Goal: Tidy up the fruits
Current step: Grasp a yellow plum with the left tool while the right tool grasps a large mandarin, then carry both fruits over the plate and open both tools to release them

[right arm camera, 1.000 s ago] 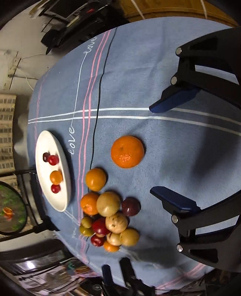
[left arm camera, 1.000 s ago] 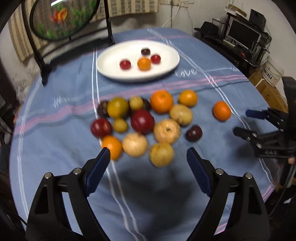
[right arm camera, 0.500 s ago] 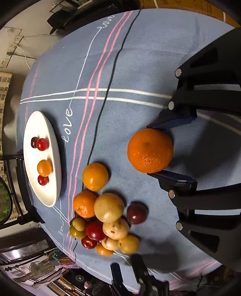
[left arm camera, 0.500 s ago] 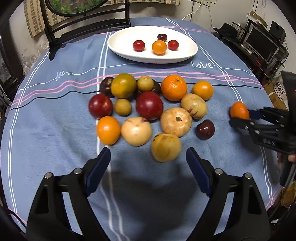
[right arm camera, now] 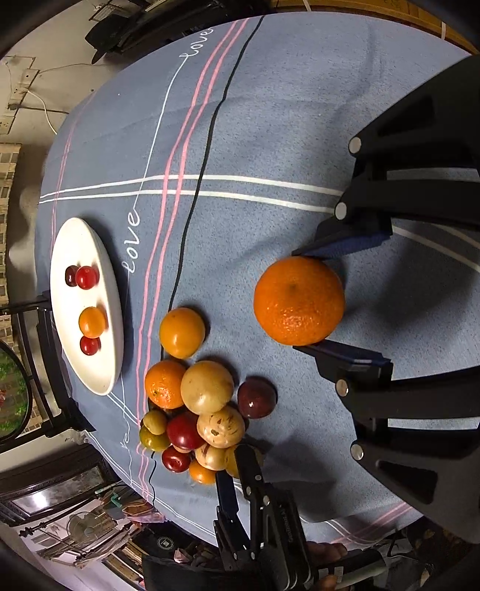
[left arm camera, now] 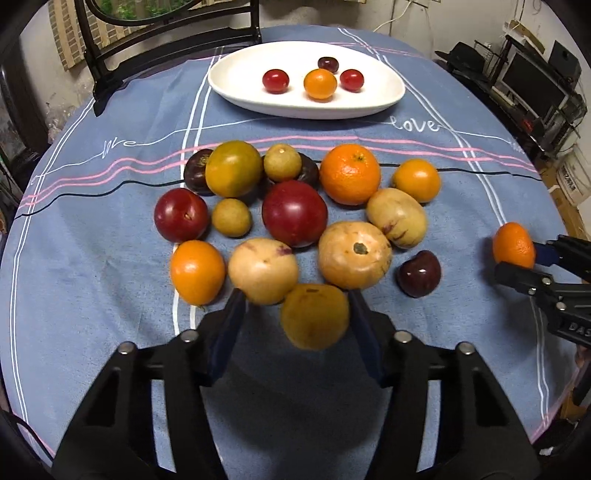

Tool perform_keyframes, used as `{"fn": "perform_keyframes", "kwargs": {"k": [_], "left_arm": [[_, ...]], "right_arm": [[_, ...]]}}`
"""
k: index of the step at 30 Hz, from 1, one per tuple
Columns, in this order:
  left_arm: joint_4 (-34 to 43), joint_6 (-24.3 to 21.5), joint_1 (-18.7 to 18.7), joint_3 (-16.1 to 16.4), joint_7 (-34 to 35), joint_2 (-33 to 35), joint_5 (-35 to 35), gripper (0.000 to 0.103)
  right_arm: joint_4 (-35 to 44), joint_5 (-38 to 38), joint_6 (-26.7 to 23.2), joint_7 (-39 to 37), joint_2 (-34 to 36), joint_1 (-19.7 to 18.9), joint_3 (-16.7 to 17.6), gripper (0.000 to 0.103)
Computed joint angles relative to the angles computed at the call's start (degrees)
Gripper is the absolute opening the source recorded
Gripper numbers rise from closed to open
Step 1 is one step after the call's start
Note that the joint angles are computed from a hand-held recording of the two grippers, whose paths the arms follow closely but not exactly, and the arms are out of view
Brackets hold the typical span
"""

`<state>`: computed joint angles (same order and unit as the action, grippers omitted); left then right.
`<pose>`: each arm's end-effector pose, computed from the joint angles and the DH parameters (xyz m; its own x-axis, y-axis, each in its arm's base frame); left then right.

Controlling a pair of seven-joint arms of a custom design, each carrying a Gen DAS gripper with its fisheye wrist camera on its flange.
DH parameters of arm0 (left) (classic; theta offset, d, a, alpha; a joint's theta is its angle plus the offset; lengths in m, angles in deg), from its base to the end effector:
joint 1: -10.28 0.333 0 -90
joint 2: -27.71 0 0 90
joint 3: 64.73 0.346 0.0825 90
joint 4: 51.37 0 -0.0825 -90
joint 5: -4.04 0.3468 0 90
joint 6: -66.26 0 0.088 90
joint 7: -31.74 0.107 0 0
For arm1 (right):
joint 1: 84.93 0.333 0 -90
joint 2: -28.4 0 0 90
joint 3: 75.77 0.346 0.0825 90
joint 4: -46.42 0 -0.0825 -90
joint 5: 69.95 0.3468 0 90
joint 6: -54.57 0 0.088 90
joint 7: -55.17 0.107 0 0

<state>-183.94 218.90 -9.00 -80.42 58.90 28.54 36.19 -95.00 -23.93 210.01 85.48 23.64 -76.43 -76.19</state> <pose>0.4104 -0.3054 0.4245 0.0209 -0.9993 0.0321 -0.8937 -0.0331 -0.4475 0.4604 0.0395 0.4086 0.5036 -0.8531 -0.1366 -0.7816 -0.3826 -0.4927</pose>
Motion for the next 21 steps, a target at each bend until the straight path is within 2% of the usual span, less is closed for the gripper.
{"fn": "perform_keyframes", "kwargs": {"k": [1, 3, 8, 11, 12, 14, 17, 19, 20, 21], "left_arm": [[-0.12, -0.05, -0.07, -0.11, 0.94, -0.27, -0.5, 0.052], [-0.88, 1.22, -0.12, -0.18, 2.57, -0.9, -1.54, 0.036], [-2.08, 0.11, -0.24, -0.14, 3.9, -2.25, -3.04, 0.036], [-3.51, 2.5, 0.1, 0.3, 5.34, -2.87, -4.36, 0.038], [-3.5, 2.79, 0.16, 0.33, 5.62, -2.69, -4.54, 0.039], [-2.72, 1.94, 0.16, 0.19, 5.46, -1.77, -4.34, 0.049], [-1.67, 1.73, 0.24, 0.15, 6.86, 0.14, -6.15, 0.051], [-1.62, 2.27, 0.36, 0.18, 6.04, 0.39, -6.32, 0.047], [-1.88, 2.88, 0.49, 0.14, 7.13, 0.24, -7.79, 0.038], [-2.11, 3.38, 0.56, 0.07, 8.55, 0.05, -9.44, 0.038]], "right_arm": [[0.02, 0.2, 0.09, 0.17, 0.03, 0.07, 0.06, 0.043], [-0.12, 1.05, -0.17, 0.61, -0.12, 0.25, 0.13, 0.043], [-1.12, 2.57, 0.08, 1.23, -1.26, 0.95, 0.5, 0.043], [-1.75, 3.95, 0.04, 1.09, -1.83, 1.24, 0.32, 0.043], [-2.03, 4.35, 0.26, 1.32, -2.06, 1.29, 0.33, 0.043], [-2.66, 4.49, 0.94, 1.86, -2.53, 1.44, 0.5, 0.043], [-3.05, 4.37, 1.41, 2.42, -2.79, 1.65, 0.58, 0.043], [-3.14, 4.94, 1.44, 2.23, -3.09, 1.83, 0.44, 0.043], [-3.36, 5.06, 1.59, 2.21, -3.36, 1.9, 0.44, 0.043], [-3.3, 5.11, 1.6, 2.16, -3.42, 1.94, 0.4, 0.043]]}}
